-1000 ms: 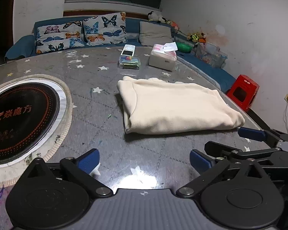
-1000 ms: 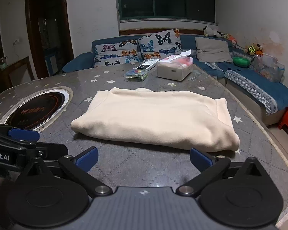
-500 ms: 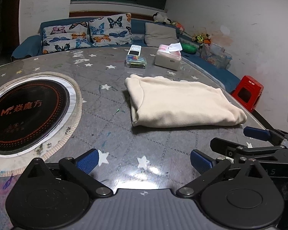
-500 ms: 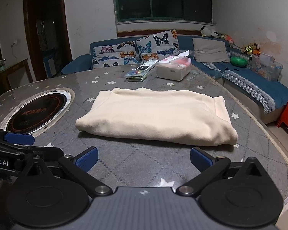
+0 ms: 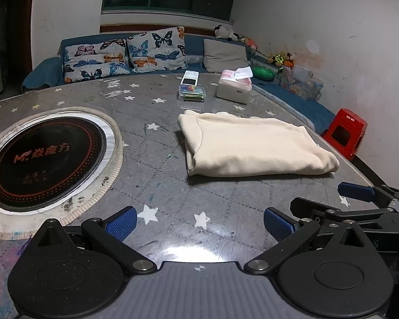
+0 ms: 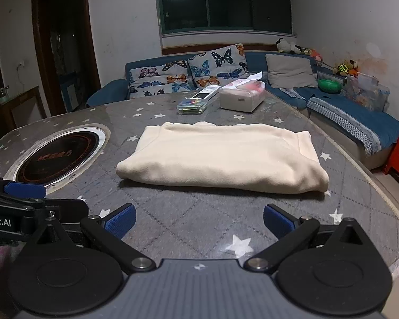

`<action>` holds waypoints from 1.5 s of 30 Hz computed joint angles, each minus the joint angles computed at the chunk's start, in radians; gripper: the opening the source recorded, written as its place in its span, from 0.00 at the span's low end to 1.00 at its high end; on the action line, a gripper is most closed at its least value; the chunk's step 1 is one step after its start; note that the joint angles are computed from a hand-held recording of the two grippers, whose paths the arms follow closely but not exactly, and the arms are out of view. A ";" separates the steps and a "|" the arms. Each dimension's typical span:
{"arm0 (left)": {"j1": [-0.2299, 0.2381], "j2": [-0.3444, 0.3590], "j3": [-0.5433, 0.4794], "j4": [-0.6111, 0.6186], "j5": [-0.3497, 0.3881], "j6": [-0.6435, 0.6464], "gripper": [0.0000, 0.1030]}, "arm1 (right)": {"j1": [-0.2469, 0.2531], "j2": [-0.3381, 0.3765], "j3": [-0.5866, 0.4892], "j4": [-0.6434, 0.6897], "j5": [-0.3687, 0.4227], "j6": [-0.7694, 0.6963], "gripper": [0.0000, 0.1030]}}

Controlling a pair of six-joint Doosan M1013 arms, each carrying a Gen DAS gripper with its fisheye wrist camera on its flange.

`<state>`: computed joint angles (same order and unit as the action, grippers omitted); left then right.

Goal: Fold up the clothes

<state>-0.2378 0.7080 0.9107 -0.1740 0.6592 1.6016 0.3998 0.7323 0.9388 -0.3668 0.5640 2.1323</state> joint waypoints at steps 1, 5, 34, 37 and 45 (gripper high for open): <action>-0.001 -0.003 0.004 0.006 -0.005 -0.003 1.00 | 0.000 -0.002 0.003 -0.001 -0.002 0.004 1.00; -0.003 -0.012 0.017 0.011 -0.018 -0.004 1.00 | 0.003 -0.009 0.017 -0.011 -0.012 0.022 1.00; -0.018 -0.054 0.082 0.074 -0.082 -0.039 1.00 | 0.011 -0.046 0.082 -0.077 -0.051 0.111 1.00; -0.018 -0.053 0.080 0.077 -0.082 -0.040 1.00 | 0.010 -0.045 0.082 -0.076 -0.050 0.110 1.00; -0.019 -0.042 0.062 0.091 -0.066 -0.057 1.00 | 0.007 -0.038 0.071 -0.055 -0.042 0.095 1.00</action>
